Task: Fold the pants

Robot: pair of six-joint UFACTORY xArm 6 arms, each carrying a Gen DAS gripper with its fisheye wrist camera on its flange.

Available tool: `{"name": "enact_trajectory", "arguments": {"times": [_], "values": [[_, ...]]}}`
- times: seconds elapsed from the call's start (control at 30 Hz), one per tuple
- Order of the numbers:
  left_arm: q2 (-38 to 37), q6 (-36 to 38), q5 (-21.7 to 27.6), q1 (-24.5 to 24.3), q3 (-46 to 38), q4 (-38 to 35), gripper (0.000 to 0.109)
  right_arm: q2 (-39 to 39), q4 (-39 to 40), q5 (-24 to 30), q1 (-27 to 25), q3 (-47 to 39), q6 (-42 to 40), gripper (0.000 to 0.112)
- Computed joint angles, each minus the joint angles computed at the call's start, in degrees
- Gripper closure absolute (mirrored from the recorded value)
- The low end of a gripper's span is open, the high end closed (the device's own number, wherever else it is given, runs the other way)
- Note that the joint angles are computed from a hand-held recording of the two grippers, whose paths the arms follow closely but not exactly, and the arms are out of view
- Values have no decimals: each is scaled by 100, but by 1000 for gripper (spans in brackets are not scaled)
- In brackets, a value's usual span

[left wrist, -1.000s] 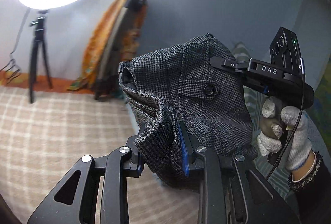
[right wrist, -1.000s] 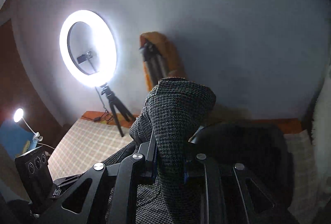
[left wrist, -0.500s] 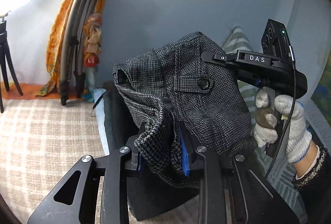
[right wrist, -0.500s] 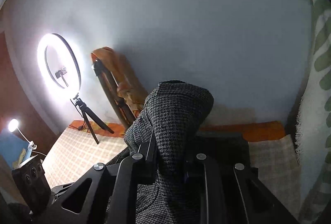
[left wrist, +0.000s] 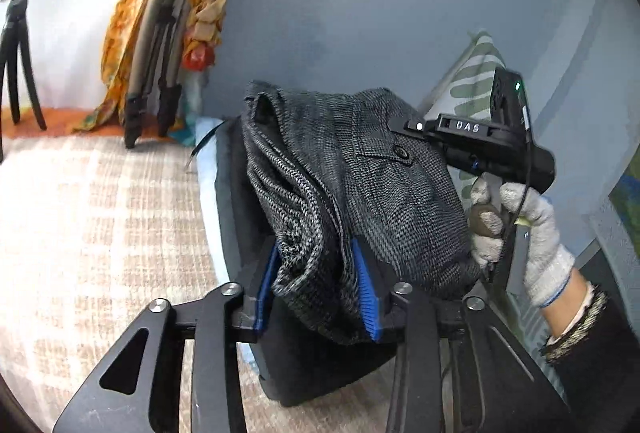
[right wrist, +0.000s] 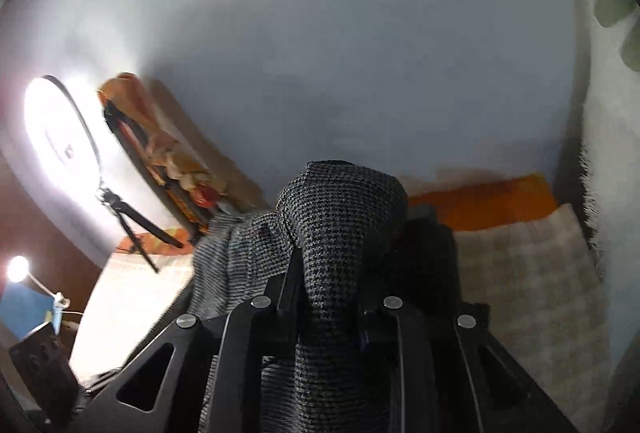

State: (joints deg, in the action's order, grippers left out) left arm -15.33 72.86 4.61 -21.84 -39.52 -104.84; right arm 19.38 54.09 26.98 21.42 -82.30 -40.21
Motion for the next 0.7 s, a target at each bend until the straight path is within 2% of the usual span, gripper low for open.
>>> {"name": "enact_trajectory", "arguments": {"times": [0.1,0.17,0.27,0.33,0.43,0.5,0.6,0.7], "values": [[-182,-615,2,-20,218,507,70,96,-426,-9,-93,-48,725,80],[-300,-949,-132,-69,352,779,65,104,-668,-35,-122,-29,927,70],[-412,-1602,-86,11,533,1278,59,25,-1022,-181,-102,105,1161,66],[-471,-2135,-96,12,662,1831,59,-77,-1295,-338,-82,254,1381,60],[-616,-2662,-240,-40,856,2417,61,-323,-1767,-653,-4,581,1752,58],[-786,-2841,-269,-13,1015,2608,61,-640,-1378,-763,27,927,1453,56],[-1013,-3314,-186,113,1235,3152,61,-1156,-303,-660,31,1454,568,56],[-1270,-3566,-72,261,1395,3521,61,-1576,418,-454,-29,1970,117,52]]}}
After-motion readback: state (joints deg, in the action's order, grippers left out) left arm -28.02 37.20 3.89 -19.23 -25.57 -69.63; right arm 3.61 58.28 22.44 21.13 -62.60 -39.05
